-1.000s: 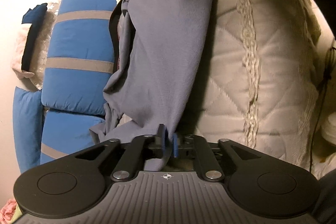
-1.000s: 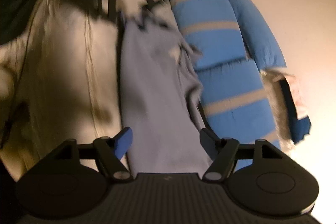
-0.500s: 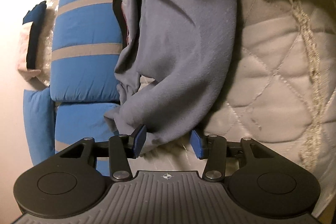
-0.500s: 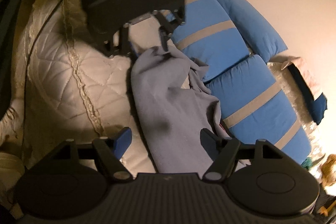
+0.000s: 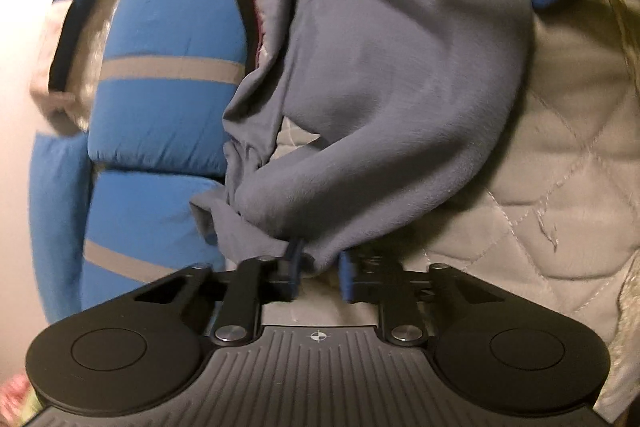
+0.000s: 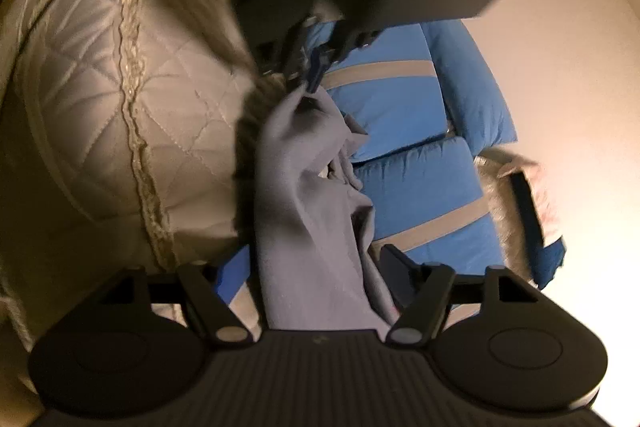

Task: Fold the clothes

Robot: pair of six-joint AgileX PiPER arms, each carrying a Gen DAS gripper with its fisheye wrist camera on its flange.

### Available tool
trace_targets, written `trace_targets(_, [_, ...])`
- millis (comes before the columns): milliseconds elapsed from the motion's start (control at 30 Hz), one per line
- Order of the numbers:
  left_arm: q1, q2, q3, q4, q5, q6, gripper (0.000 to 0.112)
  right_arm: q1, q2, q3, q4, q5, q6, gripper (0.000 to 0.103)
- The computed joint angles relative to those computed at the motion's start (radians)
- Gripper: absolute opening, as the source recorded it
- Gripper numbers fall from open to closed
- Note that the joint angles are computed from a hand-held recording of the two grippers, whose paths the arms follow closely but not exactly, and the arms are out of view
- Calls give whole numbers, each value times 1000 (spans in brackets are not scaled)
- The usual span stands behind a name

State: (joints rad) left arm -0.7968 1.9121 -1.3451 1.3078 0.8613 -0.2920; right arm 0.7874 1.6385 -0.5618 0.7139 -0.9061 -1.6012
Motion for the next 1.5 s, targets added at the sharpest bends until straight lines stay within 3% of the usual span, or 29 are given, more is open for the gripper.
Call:
trace_targets(100, [4,-20,0,-23,1,2,5,27,26,-12,37,-29,-24,62])
trace_targets(167, [4,-29,2,-39,9,12,3,42,33,-14,66,-30,-30,46])
trace_targets(200, [3,-32,5,-46,15,17,3,43,28,-14,78,-20,-16,32])
trace_targets(267, [-2,-34,7,-59,36,27,3,38,13,-14,89,9,28,23])
trace_targets(333, [-17,-22,-9,-90,89,63,3,25,-6,-14,86,47,77,5])
trace_targets(500, [-73,-9,-37,-187,211,161,3,9,-28,12,49,37,201,2])
trace_targets(767, [-82,-62,-49,-388,259,261,6,-26,-19,80,-53,3,377,3])
trace_targets(900, [4,-163,-87,-594,198,312,12,-24,0,92,-78,-11,417,4])
trace_targets(933, [35,-193,-98,-643,174,306,20,-27,1,89,-83,-6,424,4])
trace_targets(967, [66,-225,-95,-662,131,266,36,-31,1,88,-89,-3,431,4])
trace_targets(1033, [116,-267,-93,-657,51,146,51,-37,1,89,-101,0,446,4])
trace_targets(1067, [135,-261,-112,-632,32,64,51,-38,1,91,-106,-1,453,4])
trace_targets(1167, [205,-193,-227,-626,9,-100,51,-52,5,91,-128,-3,470,4])
trace_targets(1267, [241,-71,-369,-587,23,-154,51,-72,12,84,-159,0,487,6])
trace_targets(1333, [249,26,-485,-568,58,-124,51,-71,19,90,-168,-13,501,7])
trace_targets(1500, [265,230,-770,-675,156,38,51,-75,38,108,-198,-53,541,9])
